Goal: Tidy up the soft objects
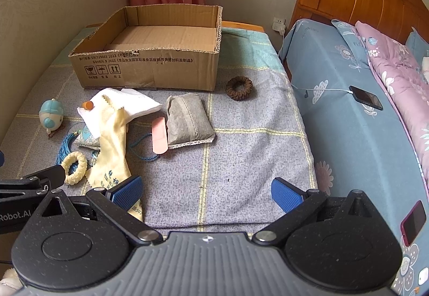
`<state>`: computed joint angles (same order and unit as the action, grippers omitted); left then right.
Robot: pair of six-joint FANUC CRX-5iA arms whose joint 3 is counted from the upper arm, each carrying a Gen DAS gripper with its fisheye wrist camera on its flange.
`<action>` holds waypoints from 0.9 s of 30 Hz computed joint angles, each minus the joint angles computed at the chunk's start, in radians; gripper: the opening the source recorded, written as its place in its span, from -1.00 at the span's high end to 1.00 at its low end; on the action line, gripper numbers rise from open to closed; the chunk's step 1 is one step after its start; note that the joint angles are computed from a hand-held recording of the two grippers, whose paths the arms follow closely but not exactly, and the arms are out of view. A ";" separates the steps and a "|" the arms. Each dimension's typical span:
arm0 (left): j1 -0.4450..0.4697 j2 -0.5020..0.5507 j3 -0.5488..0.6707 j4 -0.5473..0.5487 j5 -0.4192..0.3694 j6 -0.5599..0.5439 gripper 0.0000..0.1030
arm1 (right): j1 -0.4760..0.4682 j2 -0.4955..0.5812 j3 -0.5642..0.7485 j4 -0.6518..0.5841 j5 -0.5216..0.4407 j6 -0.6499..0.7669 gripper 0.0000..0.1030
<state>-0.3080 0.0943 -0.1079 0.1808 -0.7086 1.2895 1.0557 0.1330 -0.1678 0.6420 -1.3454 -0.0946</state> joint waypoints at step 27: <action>0.063 0.046 -0.055 0.123 0.130 -0.208 -0.99 | -0.039 -0.032 -0.082 0.086 0.107 0.025 -1.00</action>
<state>-0.2451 0.1401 -0.1625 0.3037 -0.5790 1.0815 1.0162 0.1010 -0.2498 0.7276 -1.2386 -0.0697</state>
